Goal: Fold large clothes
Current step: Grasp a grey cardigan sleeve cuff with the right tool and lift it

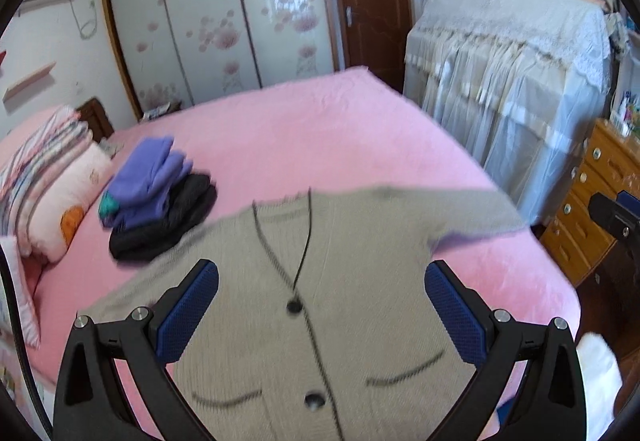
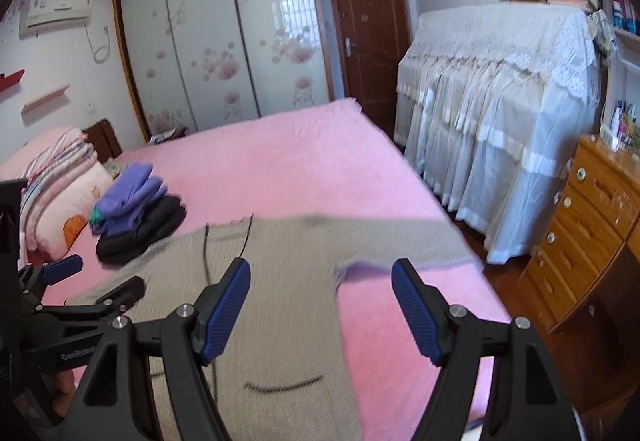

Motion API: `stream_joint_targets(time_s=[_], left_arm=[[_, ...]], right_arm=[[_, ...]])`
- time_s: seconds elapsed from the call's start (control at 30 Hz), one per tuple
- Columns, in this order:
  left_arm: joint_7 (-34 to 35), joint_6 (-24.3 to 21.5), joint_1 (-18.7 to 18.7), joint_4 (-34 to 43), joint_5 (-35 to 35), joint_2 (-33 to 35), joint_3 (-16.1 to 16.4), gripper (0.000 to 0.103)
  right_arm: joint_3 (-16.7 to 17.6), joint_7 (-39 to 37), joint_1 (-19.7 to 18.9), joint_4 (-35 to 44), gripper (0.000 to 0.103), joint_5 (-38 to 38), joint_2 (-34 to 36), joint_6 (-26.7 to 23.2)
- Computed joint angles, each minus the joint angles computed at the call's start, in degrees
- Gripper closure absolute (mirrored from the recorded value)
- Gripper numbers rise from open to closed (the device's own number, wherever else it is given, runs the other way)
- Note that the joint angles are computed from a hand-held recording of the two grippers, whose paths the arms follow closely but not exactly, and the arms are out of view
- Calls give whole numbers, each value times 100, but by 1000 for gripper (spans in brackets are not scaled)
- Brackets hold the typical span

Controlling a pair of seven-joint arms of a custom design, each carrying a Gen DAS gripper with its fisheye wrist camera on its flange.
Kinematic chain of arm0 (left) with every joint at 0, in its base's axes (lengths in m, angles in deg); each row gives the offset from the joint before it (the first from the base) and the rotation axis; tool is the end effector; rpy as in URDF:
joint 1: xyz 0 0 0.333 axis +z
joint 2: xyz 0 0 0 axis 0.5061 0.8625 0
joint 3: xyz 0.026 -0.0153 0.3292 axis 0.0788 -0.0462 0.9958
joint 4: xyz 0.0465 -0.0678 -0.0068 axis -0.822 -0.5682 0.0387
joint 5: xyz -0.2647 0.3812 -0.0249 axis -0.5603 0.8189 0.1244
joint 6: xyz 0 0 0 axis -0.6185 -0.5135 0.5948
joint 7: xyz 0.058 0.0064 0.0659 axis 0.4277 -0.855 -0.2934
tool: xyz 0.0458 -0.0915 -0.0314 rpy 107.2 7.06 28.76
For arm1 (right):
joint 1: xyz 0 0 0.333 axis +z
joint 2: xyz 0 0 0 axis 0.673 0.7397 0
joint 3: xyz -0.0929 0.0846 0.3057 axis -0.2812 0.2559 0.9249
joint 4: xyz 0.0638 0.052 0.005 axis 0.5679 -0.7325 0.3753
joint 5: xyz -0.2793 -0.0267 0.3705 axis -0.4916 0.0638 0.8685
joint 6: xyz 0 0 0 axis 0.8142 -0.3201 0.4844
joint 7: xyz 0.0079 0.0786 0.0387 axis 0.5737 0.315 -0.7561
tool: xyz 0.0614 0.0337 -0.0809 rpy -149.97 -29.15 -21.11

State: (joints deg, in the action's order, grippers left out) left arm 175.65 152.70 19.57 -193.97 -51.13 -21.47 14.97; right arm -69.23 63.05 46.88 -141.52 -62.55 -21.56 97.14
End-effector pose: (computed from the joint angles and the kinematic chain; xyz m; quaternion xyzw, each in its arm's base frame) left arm 0.5403 -0.2243 0.7507 -0.3759 0.8198 -0.3597 0.2391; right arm 0.3901 0.1237 0.7588 -0.3758 0.7988 -0.3859 0.2679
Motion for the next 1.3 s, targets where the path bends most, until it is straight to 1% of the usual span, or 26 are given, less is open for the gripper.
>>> stream_joint_targets(time_s=[0.07, 0.13, 0.17, 0.2, 0.23, 0.27, 0.4, 0.5, 0.53, 0.63, 0.67, 0.7, 0.77, 0.87, 0.9, 0.97, 1.1, 1.17, 1.2, 1.27, 1.3], left_arm=[[-5, 191, -71, 258, -106, 219, -47, 1], [-4, 483, -153, 524, -183, 491, -122, 1], [0, 571, -194, 664, -197, 633, -160, 1], [25, 649, -240, 803, -231, 783, -190, 1], [-66, 709, -266, 977, -148, 976, -255, 1], [-182, 759, -295, 1153, -40, 1180, -315, 1], [-660, 904, -489, 1732, 497, 1969, -468, 1], [-1171, 912, -753, 2097, 1157, 2600, -454, 1], [-1316, 915, -843, 2193, 1319, 2785, -431, 1], [-1967, 823, -1229, 2559, 2047, 3369, -230, 1], [-2107, 803, -1303, 2583, 2173, 3467, -185, 1], [-2248, 780, -1370, 2611, 2255, 3568, -157, 1], [-2317, 768, -1408, 2683, 2207, 3736, -196, 1], [-2426, 685, -1526, 2847, 2259, 3988, -180, 1], [-2445, 675, -1558, 2877, 2259, 4048, -182, 1], [-2479, 670, -1615, 2946, 2256, 4161, -180, 1], [-2620, 736, -1787, 3065, 2337, 4342, -132, 1], [-2633, 706, -1825, 3081, 2333, 4357, -144, 1], [-2619, 682, -1829, 3077, 2309, 4359, -164, 1], [-2531, 681, -1798, 3007, 2223, 4313, -220, 1], [-2501, 675, -1797, 2971, 2212, 4283, -226, 1]], right_arm=[[-106, -61, -127, 18, 29, -119, -47, 24], [-272, -122, -245, -4, 29, -152, -88, 103], [-420, -144, -318, -44, 29, -125, -104, 183], [-495, -146, -381, -81, 29, -77, -117, 209], [-606, -158, -439, -122, 29, 0, -114, 244], [-811, -178, -488, -224, 29, 128, -116, 361], [-1238, -187, -796, -679, 31, 464, -87, 823], [-1580, -285, -1008, -1012, 40, 815, 61, 1112], [-1743, -329, -1051, -1178, 44, 982, 111, 1322], [-2064, -357, -1217, -1550, 47, 1538, 320, 1739], [-2174, -370, -1283, -1690, 48, 1727, 392, 1912], [-2229, -392, -1349, -1800, 48, 1883, 440, 2039], [-2340, -370, -1484, -1984, 48, 2210, 598, 2268], [-2683, -458, -1487, -2344, 48, 2940, 800, 2962], [-2722, -511, -1491, -2382, 48, 3114, 895, 3133], [-2712, -571, -1559, -2382, 48, 3331, 1110, 3279], [-2628, -650, -1632, -2317, 48, 3612, 1527, 3632], [-2481, -548, -1775, -2256, 53, 3547, 1736, 3770], [-2425, -494, -1828, -2234, 59, 3514, 1793, 3805], [-2352, -389, -1908, -2210, 66, 3452, 1930, 3972], [-2304, -340, -1958, -2196, 73, 3384, 1964, 4008]])
